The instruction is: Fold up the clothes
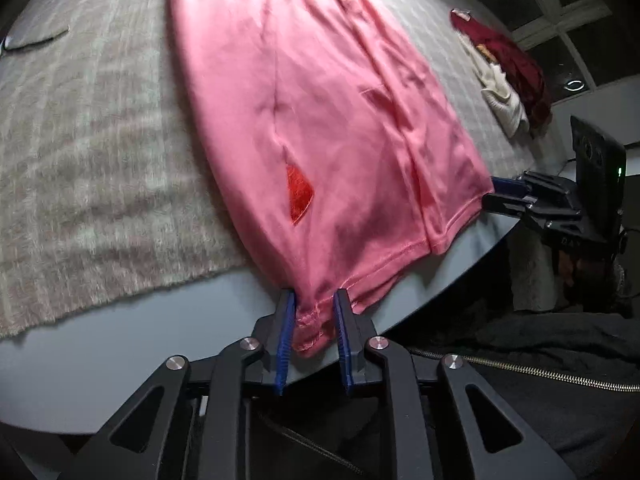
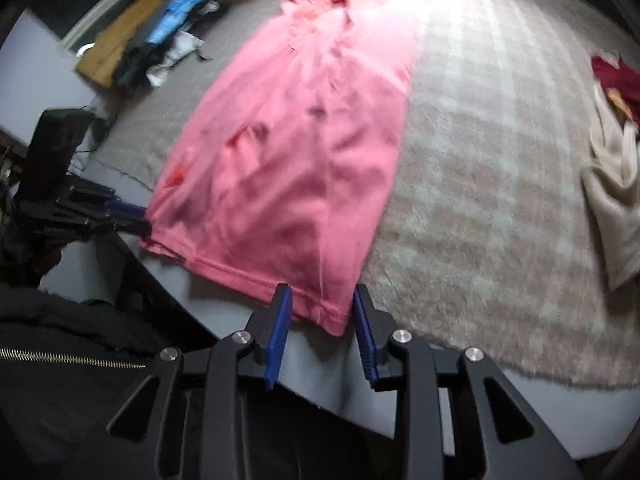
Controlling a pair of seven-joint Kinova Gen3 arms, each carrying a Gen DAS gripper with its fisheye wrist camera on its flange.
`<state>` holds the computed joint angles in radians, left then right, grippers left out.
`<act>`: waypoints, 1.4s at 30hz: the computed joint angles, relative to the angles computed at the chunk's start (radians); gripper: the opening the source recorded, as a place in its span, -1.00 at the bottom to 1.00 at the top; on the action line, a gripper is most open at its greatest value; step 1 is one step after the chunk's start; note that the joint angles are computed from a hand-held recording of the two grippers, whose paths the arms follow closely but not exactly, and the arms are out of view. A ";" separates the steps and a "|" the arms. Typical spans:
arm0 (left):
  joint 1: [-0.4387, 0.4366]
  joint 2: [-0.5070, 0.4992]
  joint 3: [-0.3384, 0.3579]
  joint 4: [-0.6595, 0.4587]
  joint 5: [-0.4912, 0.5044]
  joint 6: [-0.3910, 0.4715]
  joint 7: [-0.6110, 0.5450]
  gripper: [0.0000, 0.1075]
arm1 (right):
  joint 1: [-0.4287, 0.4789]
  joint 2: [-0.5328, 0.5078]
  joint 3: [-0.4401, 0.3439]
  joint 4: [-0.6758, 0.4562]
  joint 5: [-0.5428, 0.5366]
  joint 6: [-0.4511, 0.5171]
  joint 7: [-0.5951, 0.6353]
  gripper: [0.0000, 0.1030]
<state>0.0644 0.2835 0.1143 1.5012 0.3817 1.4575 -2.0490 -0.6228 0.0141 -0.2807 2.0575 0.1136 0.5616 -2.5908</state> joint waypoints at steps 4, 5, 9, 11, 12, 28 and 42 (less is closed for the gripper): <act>0.060 0.018 -0.084 -0.043 0.076 0.042 -0.020 -0.94 | -0.089 -0.048 0.154 0.050 -0.163 -0.078 0.137 -0.90; 0.078 0.020 -0.129 -0.068 0.107 0.067 -0.032 -0.94 | -0.114 -0.075 0.201 0.072 -0.203 -0.114 0.177 -0.90; 0.107 0.066 -0.243 -0.224 0.207 0.171 -0.047 -0.94 | -0.162 -0.167 0.347 0.101 -0.354 -0.219 0.340 -0.90; 0.047 0.104 -0.197 -0.317 0.242 0.183 -0.026 -0.94 | -0.130 -0.188 0.363 0.086 -0.412 -0.249 0.421 -0.90; 0.021 0.130 -0.162 -0.363 0.242 0.177 -0.018 -0.94 | -0.139 -0.185 0.397 0.070 -0.433 -0.259 0.462 -0.91; -0.021 0.560 0.209 -1.009 -0.169 0.169 0.283 -0.56 | 0.281 0.223 0.281 -0.423 -0.402 0.116 0.612 -0.31; 0.173 0.426 -0.242 -0.788 0.056 0.162 -0.092 -0.61 | 0.258 0.256 0.158 -0.556 -0.303 0.229 0.782 -0.51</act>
<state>0.2378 0.7096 -0.1278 0.7128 0.4381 1.6196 -2.1413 -0.3645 0.2704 -0.1231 1.5018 -0.1891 0.7908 -1.8090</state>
